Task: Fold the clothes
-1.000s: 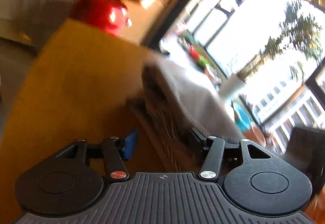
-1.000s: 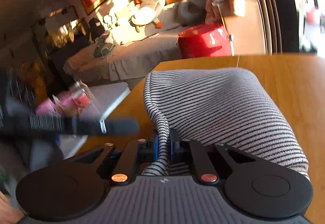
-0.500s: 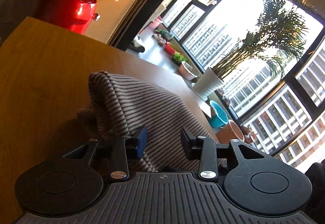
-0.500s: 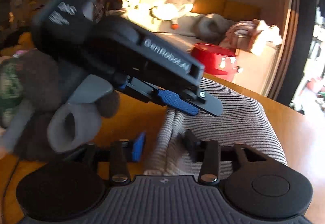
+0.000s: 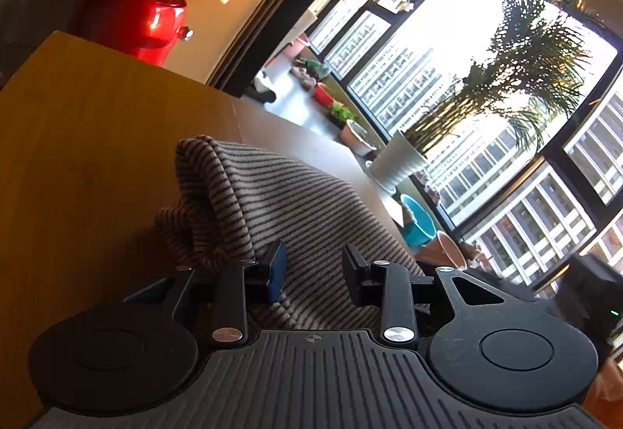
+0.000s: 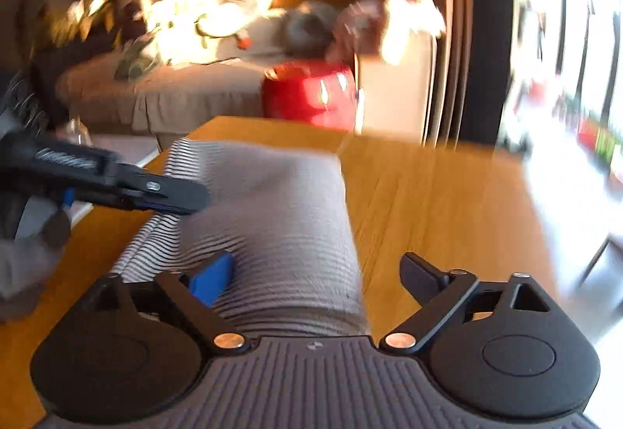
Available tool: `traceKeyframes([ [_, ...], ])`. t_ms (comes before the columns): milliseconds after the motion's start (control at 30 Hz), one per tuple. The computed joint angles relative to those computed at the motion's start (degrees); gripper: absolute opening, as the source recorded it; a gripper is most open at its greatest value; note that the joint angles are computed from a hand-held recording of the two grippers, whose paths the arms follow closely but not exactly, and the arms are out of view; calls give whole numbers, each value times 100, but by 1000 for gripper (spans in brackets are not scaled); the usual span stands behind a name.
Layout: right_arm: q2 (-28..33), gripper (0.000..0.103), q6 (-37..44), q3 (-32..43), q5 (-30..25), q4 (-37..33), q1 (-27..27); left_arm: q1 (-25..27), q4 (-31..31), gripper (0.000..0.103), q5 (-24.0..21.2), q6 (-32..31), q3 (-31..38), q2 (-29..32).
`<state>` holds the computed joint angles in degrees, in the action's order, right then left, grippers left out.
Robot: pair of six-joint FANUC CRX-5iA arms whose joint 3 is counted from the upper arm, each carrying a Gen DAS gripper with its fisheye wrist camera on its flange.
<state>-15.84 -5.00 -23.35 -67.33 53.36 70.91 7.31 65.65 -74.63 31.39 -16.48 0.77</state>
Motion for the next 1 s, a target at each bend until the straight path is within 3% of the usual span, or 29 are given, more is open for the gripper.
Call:
traceKeyframes([
  [100, -238, 80, -491, -288, 672, -76, -54, 7, 2, 36, 21, -75, -22, -11],
  [200, -163, 63, -330, -260, 494, 156, 119, 2, -16, 35, 133, -148, -41, -27],
  [233, -200, 62, -322, -271, 523, 178, 142, -1, -5, 35, 163, -157, -44, -22],
  [400, -115, 63, 53, -93, 344, -67, 152, 11, 52, 34, 69, -195, -41, 22],
  [467, -10, 70, 205, 36, 153, -92, 178, 6, 54, 34, 83, -256, -63, 1],
  [533, 135, 76, 483, 203, -116, 42, 232, 11, 63, 34, 80, -266, -74, 2],
  [633, 326, 76, 720, 359, -418, 504, 304, 15, 86, 34, 69, -261, -77, 21],
  [667, 335, 76, 762, 348, -390, 666, 322, 12, 91, 34, 72, -265, -79, 25],
  [733, 294, 56, 835, 265, -181, 952, 345, 4, 98, 34, 85, -277, -85, 24],
  [767, 281, 53, 921, 249, -30, 1002, 333, 4, 103, 34, 81, -280, -86, 28],
  [900, 572, 53, 1543, 425, 341, 376, 191, 12, 133, 34, 28, -286, -85, 57],
  [1000, 831, 56, 1623, 355, 262, 568, 224, 24, 142, 34, 39, -298, -107, 54],
])
